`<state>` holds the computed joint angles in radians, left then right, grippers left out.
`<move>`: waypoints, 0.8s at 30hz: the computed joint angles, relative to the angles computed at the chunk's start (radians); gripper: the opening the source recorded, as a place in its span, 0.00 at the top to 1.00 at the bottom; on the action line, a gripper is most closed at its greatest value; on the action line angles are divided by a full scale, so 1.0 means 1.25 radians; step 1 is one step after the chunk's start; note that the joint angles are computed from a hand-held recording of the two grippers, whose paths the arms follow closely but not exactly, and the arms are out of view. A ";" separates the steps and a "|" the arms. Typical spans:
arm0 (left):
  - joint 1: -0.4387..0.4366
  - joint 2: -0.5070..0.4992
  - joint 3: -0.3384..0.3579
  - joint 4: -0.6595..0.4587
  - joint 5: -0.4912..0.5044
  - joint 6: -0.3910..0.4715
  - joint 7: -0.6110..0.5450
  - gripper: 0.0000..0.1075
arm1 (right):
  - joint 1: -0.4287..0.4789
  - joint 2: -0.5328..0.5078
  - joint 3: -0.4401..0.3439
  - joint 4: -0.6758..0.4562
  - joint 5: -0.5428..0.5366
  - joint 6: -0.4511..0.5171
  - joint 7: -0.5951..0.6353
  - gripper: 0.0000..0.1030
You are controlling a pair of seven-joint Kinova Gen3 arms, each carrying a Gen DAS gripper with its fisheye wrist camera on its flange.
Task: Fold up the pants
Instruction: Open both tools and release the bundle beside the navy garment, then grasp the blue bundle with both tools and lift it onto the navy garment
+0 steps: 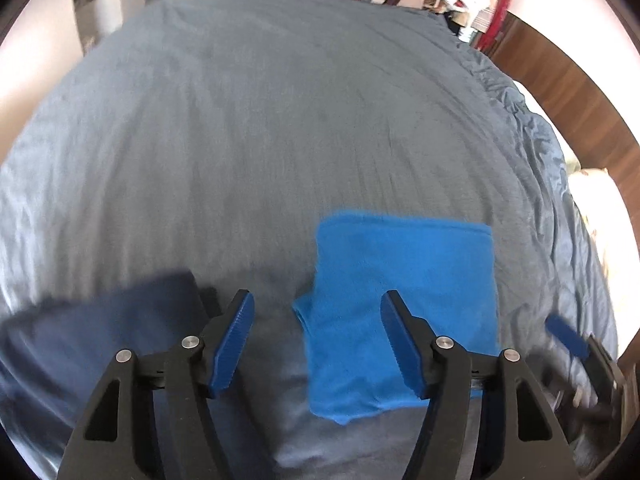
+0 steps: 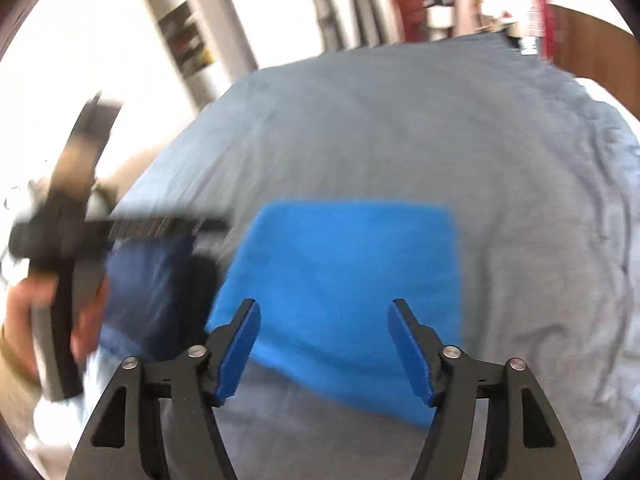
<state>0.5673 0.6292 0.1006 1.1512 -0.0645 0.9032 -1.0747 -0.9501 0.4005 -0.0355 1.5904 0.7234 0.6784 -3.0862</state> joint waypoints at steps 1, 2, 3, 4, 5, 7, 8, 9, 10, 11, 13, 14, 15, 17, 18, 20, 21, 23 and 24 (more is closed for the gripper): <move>-0.004 0.004 0.003 0.004 0.013 0.000 0.011 0.40 | -0.011 -0.007 0.018 0.011 0.014 0.017 -0.033 0.30; 0.001 0.011 -0.002 0.003 0.017 0.004 0.031 0.40 | -0.018 -0.011 0.033 0.021 0.022 0.021 -0.055 0.30; 0.006 0.014 -0.005 0.005 0.018 0.004 0.045 0.40 | -0.010 -0.014 0.035 0.029 0.022 0.022 -0.064 0.30; 0.006 0.018 -0.005 0.009 0.023 0.001 0.058 0.40 | 0.009 -0.015 0.027 0.035 0.010 0.023 -0.063 0.30; 0.005 0.022 -0.002 0.011 0.028 0.001 0.064 0.40 | 0.037 -0.015 0.011 0.044 0.003 0.011 -0.065 0.30; 0.008 0.037 0.000 -0.001 0.030 0.011 0.071 0.40 | 0.059 -0.012 0.010 0.059 -0.019 -0.018 -0.070 0.30; 0.010 0.041 -0.001 -0.003 0.028 0.014 0.075 0.40 | 0.080 -0.009 0.004 0.070 -0.035 -0.040 -0.066 0.30; 0.010 0.047 -0.001 -0.007 0.027 0.015 0.077 0.40 | 0.100 -0.009 -0.002 0.077 -0.058 -0.057 -0.050 0.30; 0.011 0.052 -0.003 -0.011 0.026 0.013 0.080 0.40 | 0.106 -0.005 -0.001 0.078 -0.075 -0.069 -0.039 0.30; 0.011 0.057 -0.004 -0.014 0.026 0.013 0.085 0.40 | 0.116 -0.001 0.002 0.089 -0.084 -0.093 -0.035 0.30; 0.010 0.069 -0.004 -0.023 0.028 0.013 0.090 0.38 | 0.132 0.006 0.008 0.103 -0.112 -0.124 -0.016 0.30; 0.012 0.076 -0.006 -0.030 0.027 0.018 0.095 0.38 | 0.128 0.011 0.014 0.106 -0.123 -0.140 -0.018 0.30; 0.011 0.079 -0.006 -0.033 0.028 0.017 0.096 0.37 | 0.136 0.017 0.018 0.113 -0.141 -0.166 -0.014 0.30; 0.014 0.085 -0.008 -0.036 0.023 0.017 0.096 0.35 | 0.160 0.029 0.012 0.124 -0.198 -0.205 0.009 0.30; 0.017 0.090 -0.009 -0.041 0.018 0.021 0.094 0.34 | 0.160 0.036 0.020 0.132 -0.217 -0.228 0.009 0.30; 0.015 0.101 -0.006 -0.052 0.017 0.034 0.085 0.32 | 0.176 0.043 0.018 0.149 -0.258 -0.266 0.032 0.30; 0.011 0.109 -0.003 -0.063 0.019 0.046 0.078 0.31 | 0.178 0.046 0.020 0.156 -0.270 -0.282 0.044 0.30; 0.006 0.123 0.000 -0.080 0.026 0.061 0.069 0.31 | 0.194 0.053 0.010 0.163 -0.302 -0.300 0.078 0.30; 0.002 0.133 0.003 -0.095 0.034 0.072 0.067 0.31 | 0.196 0.056 0.010 0.166 -0.314 -0.310 0.092 0.30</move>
<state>0.5701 0.7956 0.1050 1.0319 -0.0223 0.9931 -0.9906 -0.7046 0.4708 -0.0229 1.7983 0.3315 0.2912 -2.9710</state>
